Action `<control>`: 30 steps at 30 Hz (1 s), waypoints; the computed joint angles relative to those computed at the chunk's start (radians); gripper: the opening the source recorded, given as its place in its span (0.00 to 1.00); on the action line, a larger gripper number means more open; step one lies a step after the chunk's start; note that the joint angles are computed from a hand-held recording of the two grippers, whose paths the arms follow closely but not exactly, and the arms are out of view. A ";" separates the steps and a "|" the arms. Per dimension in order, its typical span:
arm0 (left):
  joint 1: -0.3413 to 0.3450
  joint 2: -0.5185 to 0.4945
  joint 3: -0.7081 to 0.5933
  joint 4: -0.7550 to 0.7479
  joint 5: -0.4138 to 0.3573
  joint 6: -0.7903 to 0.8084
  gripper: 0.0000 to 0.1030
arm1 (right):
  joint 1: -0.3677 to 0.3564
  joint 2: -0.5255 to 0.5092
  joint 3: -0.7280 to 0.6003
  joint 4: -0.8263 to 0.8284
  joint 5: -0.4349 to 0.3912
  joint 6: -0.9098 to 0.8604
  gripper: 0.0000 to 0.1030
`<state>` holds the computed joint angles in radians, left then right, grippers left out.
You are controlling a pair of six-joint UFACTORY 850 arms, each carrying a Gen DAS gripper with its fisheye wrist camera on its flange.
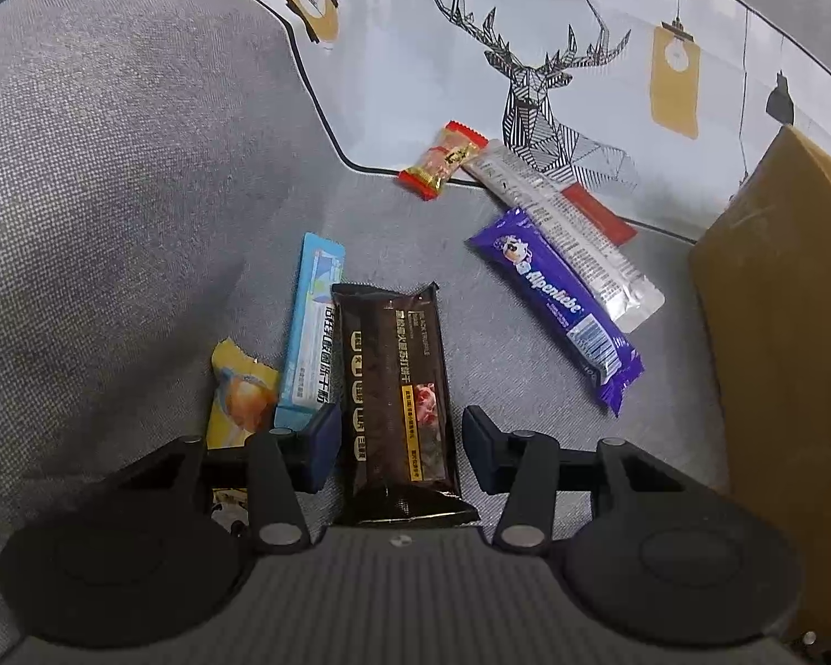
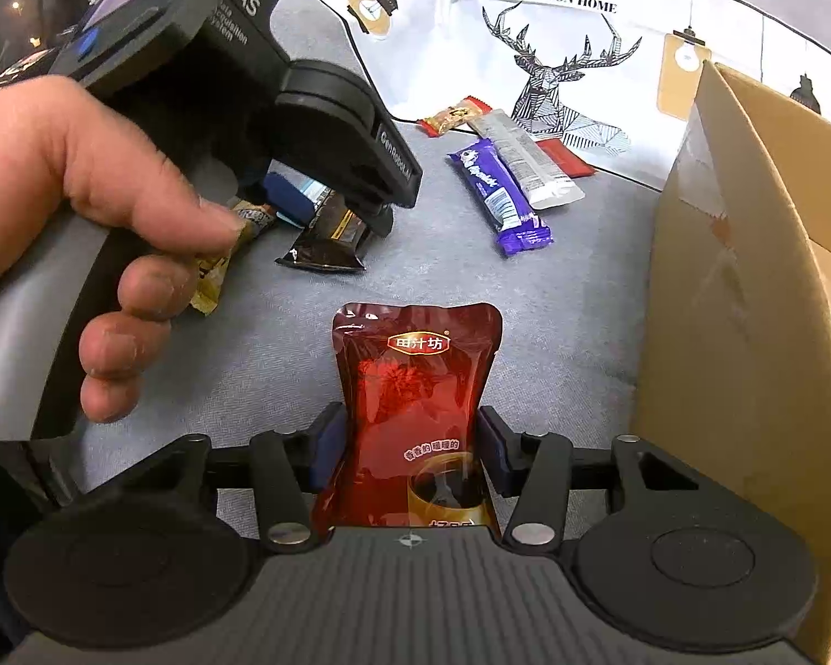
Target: Organize snacks
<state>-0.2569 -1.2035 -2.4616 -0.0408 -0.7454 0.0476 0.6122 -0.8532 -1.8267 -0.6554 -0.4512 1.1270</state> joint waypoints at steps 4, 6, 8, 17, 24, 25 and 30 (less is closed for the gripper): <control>-0.004 0.006 0.010 0.028 0.005 0.001 0.42 | 0.002 0.006 0.005 -0.037 0.005 0.044 0.52; -0.005 0.017 0.023 0.032 0.008 0.006 0.42 | 0.003 0.012 0.008 -0.067 0.009 0.078 0.52; -0.004 0.045 0.060 0.018 0.032 0.020 0.41 | 0.004 0.024 0.020 -0.118 0.022 0.131 0.52; 0.007 0.238 0.308 -0.110 0.227 0.073 0.41 | 0.013 0.132 0.137 -0.602 0.055 0.625 0.51; 0.006 0.388 0.507 -0.374 0.410 0.246 0.41 | -0.018 0.288 0.268 -0.954 0.028 0.941 0.16; 0.003 0.407 0.536 -0.436 0.438 0.306 0.41 | -0.028 0.310 0.291 -0.998 0.026 0.990 0.16; 0.001 0.402 0.521 -0.447 0.440 0.296 0.41 | -0.088 0.392 0.397 -1.119 0.056 1.135 0.17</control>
